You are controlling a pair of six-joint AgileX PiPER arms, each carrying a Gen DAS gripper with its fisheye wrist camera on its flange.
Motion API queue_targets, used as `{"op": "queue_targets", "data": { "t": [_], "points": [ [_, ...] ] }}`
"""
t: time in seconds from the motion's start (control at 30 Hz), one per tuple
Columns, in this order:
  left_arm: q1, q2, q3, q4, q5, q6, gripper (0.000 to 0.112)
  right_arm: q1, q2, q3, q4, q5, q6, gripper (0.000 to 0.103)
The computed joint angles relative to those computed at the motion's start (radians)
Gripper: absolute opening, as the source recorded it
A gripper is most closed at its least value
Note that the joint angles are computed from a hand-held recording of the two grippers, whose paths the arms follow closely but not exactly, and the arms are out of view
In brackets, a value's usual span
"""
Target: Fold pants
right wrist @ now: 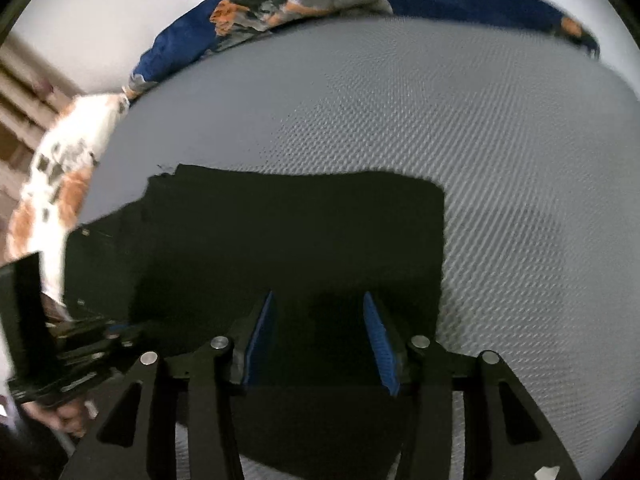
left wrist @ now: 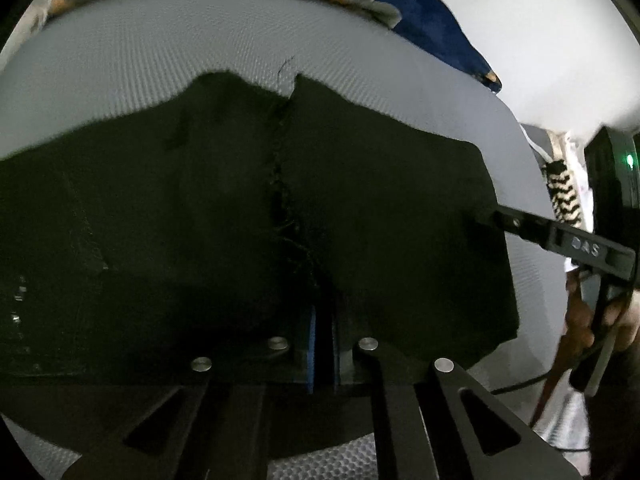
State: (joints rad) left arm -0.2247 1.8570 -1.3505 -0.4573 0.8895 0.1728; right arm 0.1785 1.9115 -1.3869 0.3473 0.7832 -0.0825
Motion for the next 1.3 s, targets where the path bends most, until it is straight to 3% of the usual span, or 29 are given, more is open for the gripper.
{"op": "queue_targets", "data": {
  "t": [0.2,0.33,0.4,0.47,0.57,0.67,0.77,0.87,1.1,1.3],
  "points": [
    [-0.028,-0.091,0.073,0.120,-0.074,-0.069,0.005,0.123,-0.002,0.003,-0.245,-0.081,0.123,0.051],
    [-0.027,-0.099,0.118,0.179,-0.108,-0.104,0.006,0.200,0.048,0.001,-0.392,-0.093,0.223,0.052],
    [-0.055,-0.103,0.131,0.256,-0.133,-0.140,0.008,0.227,0.040,0.027,-0.460,-0.137,0.281,0.054],
    [-0.088,-0.109,0.132,0.361,-0.149,-0.218,0.010,0.218,0.048,0.005,-0.426,-0.117,0.249,0.054],
    [-0.068,-0.132,0.142,0.373,-0.175,-0.209,0.011,0.187,0.058,-0.036,-0.303,-0.104,0.145,0.052],
    [-0.085,-0.159,0.164,0.510,-0.201,-0.309,0.020,0.194,0.094,-0.111,-0.276,-0.081,0.124,0.052],
    [-0.099,-0.161,0.175,0.616,-0.214,-0.394,0.020,0.231,0.142,-0.187,-0.280,-0.071,0.134,0.052],
    [-0.082,-0.165,0.185,0.639,-0.214,-0.414,0.020,0.255,0.236,-0.334,-0.238,-0.013,0.120,0.052],
    [0.013,-0.191,0.227,0.667,-0.233,-0.411,0.022,0.336,0.414,-0.639,-0.315,0.119,0.202,0.054],
    [0.156,-0.203,0.230,0.581,-0.250,-0.331,0.024,0.372,0.495,-0.795,-0.333,0.196,0.212,0.054]
  ]
}}
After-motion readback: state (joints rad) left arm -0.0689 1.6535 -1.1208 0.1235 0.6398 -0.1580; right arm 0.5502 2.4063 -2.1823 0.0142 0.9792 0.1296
